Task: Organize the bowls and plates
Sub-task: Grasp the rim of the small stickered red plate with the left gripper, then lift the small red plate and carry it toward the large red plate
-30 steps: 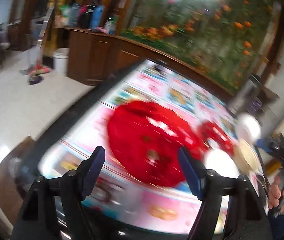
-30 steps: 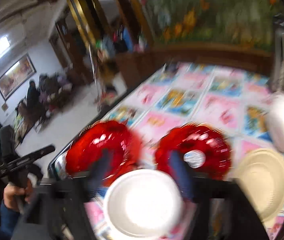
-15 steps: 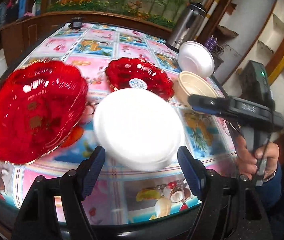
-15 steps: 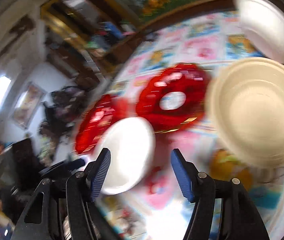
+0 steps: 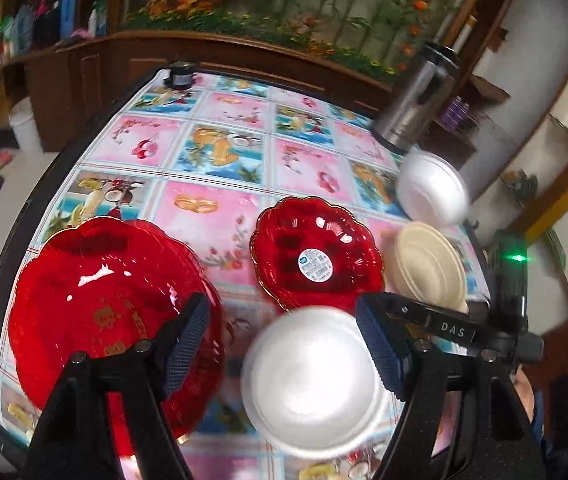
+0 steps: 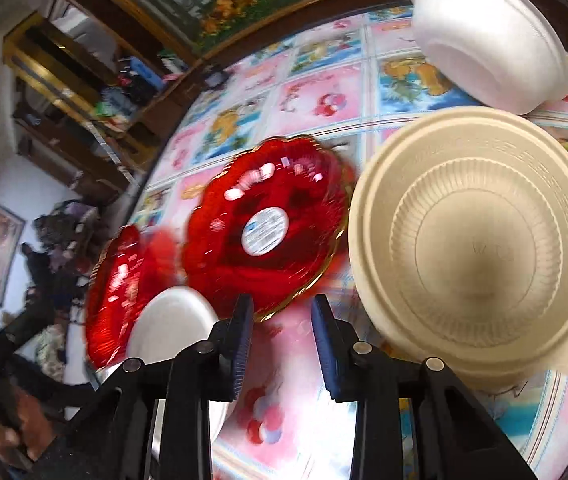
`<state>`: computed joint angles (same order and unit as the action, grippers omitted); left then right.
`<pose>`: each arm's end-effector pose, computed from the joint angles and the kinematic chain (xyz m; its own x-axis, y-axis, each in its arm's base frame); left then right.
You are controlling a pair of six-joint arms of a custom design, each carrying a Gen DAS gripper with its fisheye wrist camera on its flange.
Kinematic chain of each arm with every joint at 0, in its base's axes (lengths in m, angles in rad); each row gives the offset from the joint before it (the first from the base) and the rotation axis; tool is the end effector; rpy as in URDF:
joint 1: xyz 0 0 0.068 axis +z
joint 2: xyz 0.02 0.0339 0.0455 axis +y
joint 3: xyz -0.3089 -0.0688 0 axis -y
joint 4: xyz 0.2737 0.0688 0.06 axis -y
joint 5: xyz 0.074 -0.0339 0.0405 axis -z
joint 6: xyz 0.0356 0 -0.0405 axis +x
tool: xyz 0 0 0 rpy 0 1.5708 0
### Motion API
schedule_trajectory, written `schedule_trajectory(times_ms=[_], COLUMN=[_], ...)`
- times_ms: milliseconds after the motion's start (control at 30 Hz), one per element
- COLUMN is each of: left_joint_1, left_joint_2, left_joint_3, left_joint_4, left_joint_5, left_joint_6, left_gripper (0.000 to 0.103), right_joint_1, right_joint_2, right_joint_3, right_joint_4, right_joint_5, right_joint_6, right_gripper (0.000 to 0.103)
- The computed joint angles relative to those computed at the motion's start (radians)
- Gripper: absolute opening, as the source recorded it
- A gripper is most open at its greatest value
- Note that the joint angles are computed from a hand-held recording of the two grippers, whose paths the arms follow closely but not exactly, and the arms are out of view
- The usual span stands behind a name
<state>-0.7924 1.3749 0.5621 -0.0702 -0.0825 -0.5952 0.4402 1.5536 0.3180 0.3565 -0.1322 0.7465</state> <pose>0.1854 -0.1839 0.1744 -0.8265 0.0423 -0.5614 0.2530 0.9187 -0.3032 0.2071 0.1027 0.0995 -0.8500 0.3437 -0.3993 0.1072 0.8549 0.5077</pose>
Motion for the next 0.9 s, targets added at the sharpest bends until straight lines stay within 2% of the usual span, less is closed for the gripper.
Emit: schedule_trajectory(times_ms=[67,100,200,333,433,633,800,900], left_joint_1=[0.044,0.063,0.115,0.179,0.203,0.204,0.185,0.175], left_joint_2=[0.04,0.056,0.104,0.168,0.242,0.426,0.505,0.533], left_joint_3=[0.013,0.019,0.041,0.1,0.171,0.317,0.384,0.406], left_joint_4=[0.017,0.019,0.028,0.008,-0.022,-0.069,-0.106,-0.125], left_joint_5=[0.024,0.037,0.078,0.115,0.131,0.153,0.135,0.121], left_joint_6=[0.01,0.012,0.017,0.044,0.075,0.083,0.099,0.115], left_gripper=[0.075,0.075,0.075,0.075,0.074,0.074,0.074,0.074], right_joint_1=[-0.004,-0.004,-0.005,0.012,-0.017,-0.108,-0.163,-0.161], right_joint_2=[0.041,0.056,0.107,0.138,0.11,0.079,0.14,0.185], right_joint_3=[0.05,0.078,0.163,0.252,0.223,0.211,0.257,0.301], right_joint_4=[-0.022,-0.038,-0.04,-0.054,-0.021,-0.067,-0.115,-0.178], right_joint_5=[0.011,0.019,0.029,0.118,0.08,0.023,-0.041,-0.031], right_joint_6=[-0.006,-0.011,-0.031,-0.085,-0.105,-0.138,-0.175,-0.201], right_gripper=[0.015,0.015,0.015,0.015,0.015,0.015,0.015,0.015])
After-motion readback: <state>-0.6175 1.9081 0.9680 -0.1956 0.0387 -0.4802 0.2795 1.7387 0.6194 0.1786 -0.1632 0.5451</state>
